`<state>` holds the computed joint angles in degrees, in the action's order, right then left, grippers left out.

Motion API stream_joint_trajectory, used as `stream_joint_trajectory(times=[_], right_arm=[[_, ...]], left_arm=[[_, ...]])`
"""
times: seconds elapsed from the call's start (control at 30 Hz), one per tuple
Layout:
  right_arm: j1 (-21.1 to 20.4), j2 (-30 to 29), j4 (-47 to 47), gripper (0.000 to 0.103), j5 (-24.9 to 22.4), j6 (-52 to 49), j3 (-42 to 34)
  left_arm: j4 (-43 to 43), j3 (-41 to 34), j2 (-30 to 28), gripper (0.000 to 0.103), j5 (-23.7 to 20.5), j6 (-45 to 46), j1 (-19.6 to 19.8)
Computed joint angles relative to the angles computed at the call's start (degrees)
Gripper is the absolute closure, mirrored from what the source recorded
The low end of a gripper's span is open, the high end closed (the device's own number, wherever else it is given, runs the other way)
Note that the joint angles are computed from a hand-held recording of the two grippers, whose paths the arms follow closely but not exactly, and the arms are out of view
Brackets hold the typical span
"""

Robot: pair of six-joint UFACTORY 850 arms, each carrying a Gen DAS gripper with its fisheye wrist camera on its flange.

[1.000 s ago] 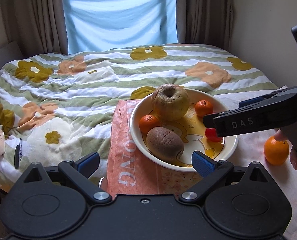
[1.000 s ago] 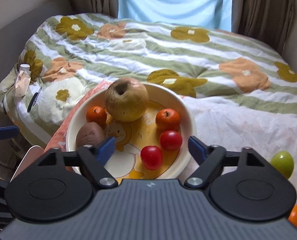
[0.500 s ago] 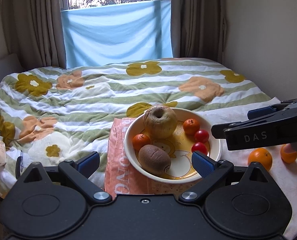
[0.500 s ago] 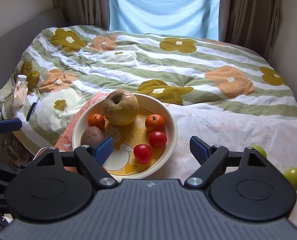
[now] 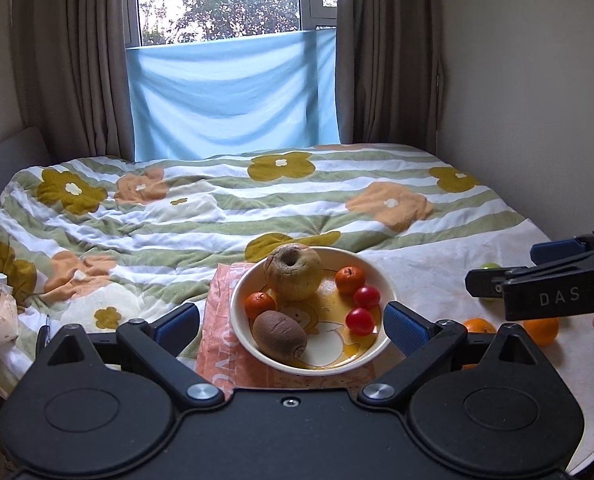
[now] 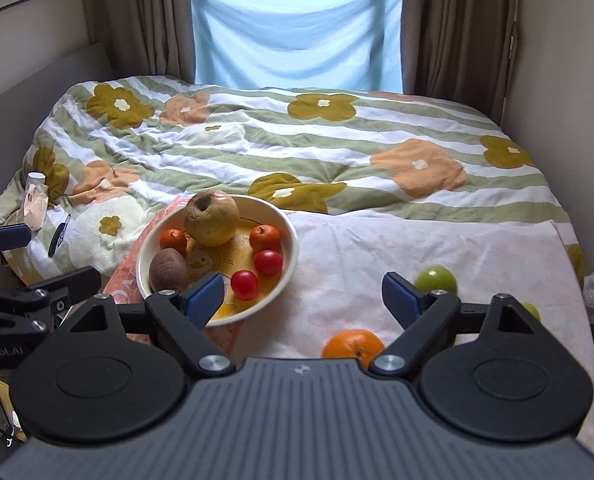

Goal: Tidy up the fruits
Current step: 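Move the left tool to a large orange while the right tool approaches the other large orange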

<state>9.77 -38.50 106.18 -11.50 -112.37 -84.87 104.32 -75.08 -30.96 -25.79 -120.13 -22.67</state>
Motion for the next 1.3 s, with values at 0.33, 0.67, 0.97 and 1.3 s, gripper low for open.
stream_joint_trajectory(times=[0.33,0.67,0.97,1.3], right_arm=[[-6.55,3.95,-1.68,0.0,-7.31,-3.24,5.48],[-14.02,3.34,-11.37,0.0,-13.43,-0.2,5.85],[-18.39,-2.81,-19.78,0.0,-16.84,2.68,-0.39],[-19.13,-11.52,-20.5,0.0,-18.46,-2.24,-7.2]], left_arm=[[-12.04,-2.44,-0.77,0.002,-6.95,4.23,-6.4],[-20.48,-9.23,-6.2,0.002,-13.22,8.0,-12.63],[-24.72,-19.39,-15.1,0.002,-13.08,13.84,-14.2],[-30.02,-31.76,-26.24,0.002,-9.08,24.22,-11.76]])
